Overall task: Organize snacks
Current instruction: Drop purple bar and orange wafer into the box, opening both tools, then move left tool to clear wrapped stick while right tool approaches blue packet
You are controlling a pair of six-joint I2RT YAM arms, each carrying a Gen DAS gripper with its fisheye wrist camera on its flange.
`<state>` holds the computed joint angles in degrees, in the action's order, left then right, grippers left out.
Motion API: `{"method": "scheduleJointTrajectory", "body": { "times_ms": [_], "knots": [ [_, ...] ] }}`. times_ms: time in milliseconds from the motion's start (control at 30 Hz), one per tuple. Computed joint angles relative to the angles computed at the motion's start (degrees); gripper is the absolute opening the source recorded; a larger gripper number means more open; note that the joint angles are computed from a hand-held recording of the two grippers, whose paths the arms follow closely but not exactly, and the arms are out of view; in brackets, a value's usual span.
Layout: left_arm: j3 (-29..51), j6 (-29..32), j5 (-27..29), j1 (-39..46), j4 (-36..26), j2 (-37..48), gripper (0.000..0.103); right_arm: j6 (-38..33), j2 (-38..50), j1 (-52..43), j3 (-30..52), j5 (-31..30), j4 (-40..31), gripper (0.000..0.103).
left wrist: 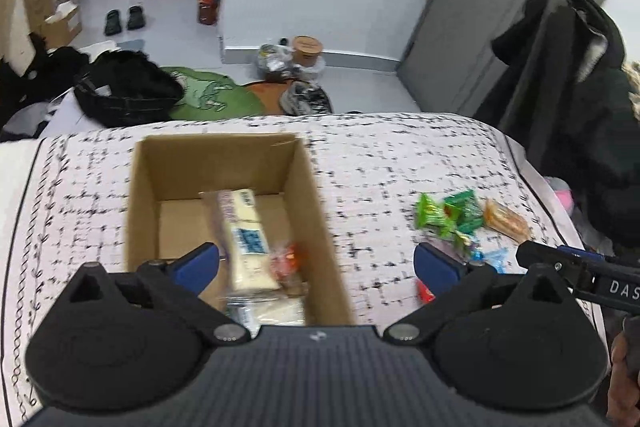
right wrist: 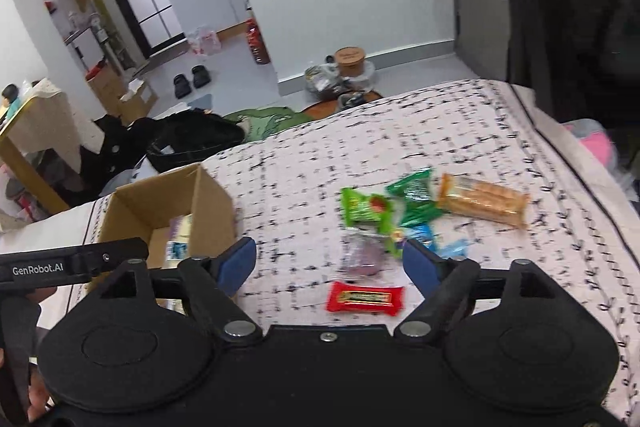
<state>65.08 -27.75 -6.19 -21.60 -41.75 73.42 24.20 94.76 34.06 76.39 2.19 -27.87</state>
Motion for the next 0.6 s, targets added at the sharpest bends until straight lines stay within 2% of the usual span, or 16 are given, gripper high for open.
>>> {"method": "scheduleJointTrajectory", "body": {
  "times_ms": [167,333,600],
  "knots": [
    [1.4,0.5,0.9,-2.6,0.7,1.4,0.103,-0.5,-2.5,-1.9,-2.5,0.3,0.1,0.090],
    [3.3,2.2,-0.3,-6.0,0.6,3.0,0.103,-1.3,-4.2,-3.7,-4.1,-0.1,-0.4,0.093],
    [5.7,5.2,1.4,-8.6,0.7,6.0,0.103,-2.4,-7.4,-6.1,-7.9,0.5,0.2,0.101]
  ]
}}
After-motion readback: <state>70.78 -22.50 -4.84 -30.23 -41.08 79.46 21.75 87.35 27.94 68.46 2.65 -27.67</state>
